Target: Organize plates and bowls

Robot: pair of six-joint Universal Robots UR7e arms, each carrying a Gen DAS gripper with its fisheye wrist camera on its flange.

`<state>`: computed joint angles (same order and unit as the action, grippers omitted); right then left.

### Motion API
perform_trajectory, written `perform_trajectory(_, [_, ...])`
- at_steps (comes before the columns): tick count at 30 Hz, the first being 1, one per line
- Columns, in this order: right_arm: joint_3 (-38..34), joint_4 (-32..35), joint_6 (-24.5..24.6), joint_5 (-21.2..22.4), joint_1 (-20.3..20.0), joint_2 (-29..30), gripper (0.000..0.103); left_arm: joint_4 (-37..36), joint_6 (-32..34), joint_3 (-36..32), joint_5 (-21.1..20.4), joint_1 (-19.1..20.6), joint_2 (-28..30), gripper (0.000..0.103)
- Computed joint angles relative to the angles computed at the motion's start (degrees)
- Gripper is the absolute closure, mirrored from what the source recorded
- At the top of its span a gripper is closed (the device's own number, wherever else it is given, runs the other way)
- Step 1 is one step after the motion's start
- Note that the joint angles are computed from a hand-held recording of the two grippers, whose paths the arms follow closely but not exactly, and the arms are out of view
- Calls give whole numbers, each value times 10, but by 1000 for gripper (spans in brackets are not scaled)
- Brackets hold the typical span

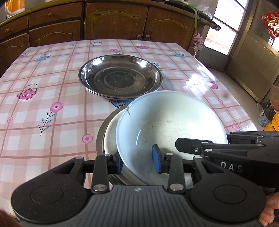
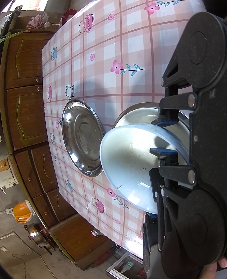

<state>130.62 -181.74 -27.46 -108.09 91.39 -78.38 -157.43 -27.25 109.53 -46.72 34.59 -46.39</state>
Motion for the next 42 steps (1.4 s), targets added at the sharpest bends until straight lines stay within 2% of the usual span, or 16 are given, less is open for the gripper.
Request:
perform_trajectory(18, [-15, 24, 11, 3, -5, -5, 78, -13, 14, 7, -16, 5, -8, 67])
perform_trajectory(32, [-29, 21, -9, -25, 8, 8, 83, -17, 15, 20, -15, -2, -23, 67])
perform_trajectory(33, [-30, 19, -11, -27, 9, 9, 83, -19, 17, 23, -10, -5, -24, 66])
perform_trajectory(37, [-30, -1, -35, -45, 20, 21, 83, -46, 46, 37, 32, -24, -26, 50])
perform_trajectory(39, [-31, -2, -38, -46, 20, 23, 83, -48, 52, 41, 44, -26, -28, 50])
perform_trajectory(42, [-30, -16, -53, -56, 26, 30, 83, -35, 23, 40, 44, -18, -31, 49])
